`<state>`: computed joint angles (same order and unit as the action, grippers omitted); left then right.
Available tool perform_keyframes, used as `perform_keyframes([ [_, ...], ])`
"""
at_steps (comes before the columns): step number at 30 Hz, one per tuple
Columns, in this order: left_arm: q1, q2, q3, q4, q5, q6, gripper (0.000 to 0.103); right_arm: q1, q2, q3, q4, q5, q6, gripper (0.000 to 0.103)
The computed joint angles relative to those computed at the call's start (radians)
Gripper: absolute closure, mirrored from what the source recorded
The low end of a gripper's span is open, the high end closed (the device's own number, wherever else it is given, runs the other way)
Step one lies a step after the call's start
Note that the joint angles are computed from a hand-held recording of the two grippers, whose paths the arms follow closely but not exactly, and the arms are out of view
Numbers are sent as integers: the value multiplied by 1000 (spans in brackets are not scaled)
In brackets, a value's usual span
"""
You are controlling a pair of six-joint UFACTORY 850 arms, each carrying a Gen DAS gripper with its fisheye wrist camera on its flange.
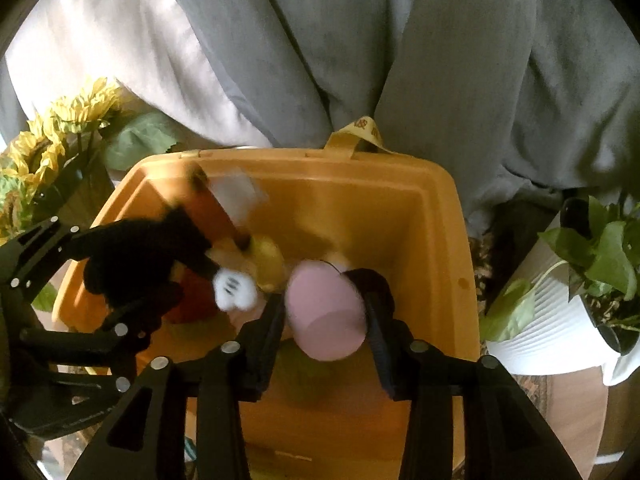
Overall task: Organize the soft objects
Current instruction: 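Open the left tool dropping the plush toy while the right tool releases the egg, then move both tools back toward the minion toy and blue tissue pack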
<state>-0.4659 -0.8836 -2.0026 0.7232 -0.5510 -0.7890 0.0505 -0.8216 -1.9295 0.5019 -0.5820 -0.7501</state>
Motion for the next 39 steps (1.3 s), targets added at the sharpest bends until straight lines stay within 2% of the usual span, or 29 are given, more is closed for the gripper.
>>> perform_keyframes([
  [1,-2,3,4,15,0,-17,30,0,2,3,-6,5,7,55],
  [5,-8,29,41,78,8,-88,28,0,21,30,-2,41,4,55],
  [11,-27,100,132,234,-3,-310,25,-4,86,115,76,109,-56,55],
  [17,-54,188,242,407,-35,-548,22,-13,159,201,247,146,-207,55],
  [21,-71,242,310,492,-45,-649,19,-18,209,258,386,152,-341,55],
  [24,-90,286,369,578,-86,-748,19,-18,256,314,487,160,-454,55],
  [30,-123,361,464,643,-147,-871,18,-17,341,419,640,163,-619,54],
  [33,-143,397,507,652,-187,-913,17,-21,380,466,691,155,-673,44],
  [39,-185,461,592,669,-246,-959,14,-28,451,561,804,130,-804,43],
])
